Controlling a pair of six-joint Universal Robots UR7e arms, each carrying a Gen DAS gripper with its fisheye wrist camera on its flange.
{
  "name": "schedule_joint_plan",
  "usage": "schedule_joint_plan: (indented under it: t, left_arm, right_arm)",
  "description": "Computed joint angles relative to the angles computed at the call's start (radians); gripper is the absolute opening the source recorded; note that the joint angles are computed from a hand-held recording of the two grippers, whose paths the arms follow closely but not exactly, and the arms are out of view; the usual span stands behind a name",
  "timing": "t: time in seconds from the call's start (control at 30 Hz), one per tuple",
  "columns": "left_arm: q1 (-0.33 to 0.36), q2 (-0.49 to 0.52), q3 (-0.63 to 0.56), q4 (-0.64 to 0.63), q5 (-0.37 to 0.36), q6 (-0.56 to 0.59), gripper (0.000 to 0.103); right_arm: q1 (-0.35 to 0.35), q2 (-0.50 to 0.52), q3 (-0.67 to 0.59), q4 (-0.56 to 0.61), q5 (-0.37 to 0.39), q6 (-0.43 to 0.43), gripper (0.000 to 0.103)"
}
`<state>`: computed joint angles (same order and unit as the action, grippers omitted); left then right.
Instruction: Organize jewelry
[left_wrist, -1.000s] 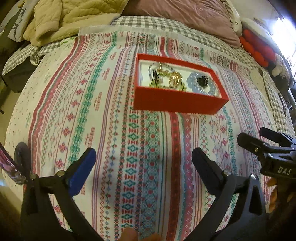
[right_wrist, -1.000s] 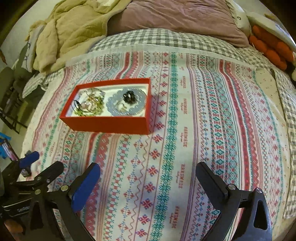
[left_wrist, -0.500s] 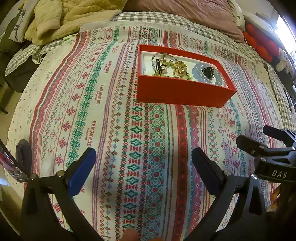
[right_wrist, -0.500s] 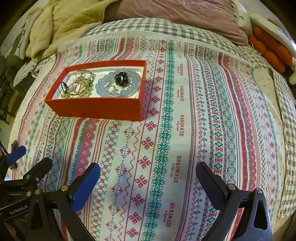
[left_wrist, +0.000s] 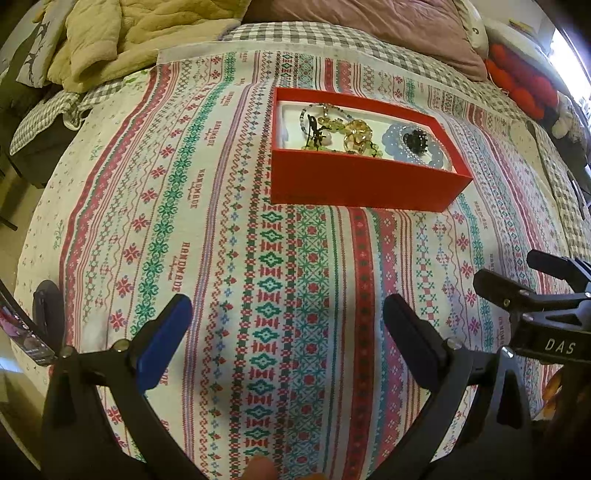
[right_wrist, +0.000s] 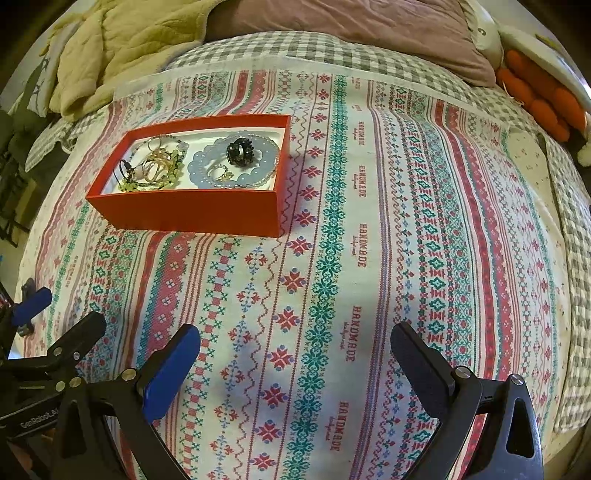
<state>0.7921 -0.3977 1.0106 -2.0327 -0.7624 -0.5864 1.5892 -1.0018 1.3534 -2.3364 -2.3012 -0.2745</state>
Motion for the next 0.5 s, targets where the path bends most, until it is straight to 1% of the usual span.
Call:
schedule_joint_plan:
  t: [0.5]
  left_arm:
    - [-0.001, 0.001, -0.004, 0.006, 0.000, -0.002, 0.103]
  right_arm:
    - [0.001, 0.002, 0.000, 0.005, 0.001, 0.001, 0.103]
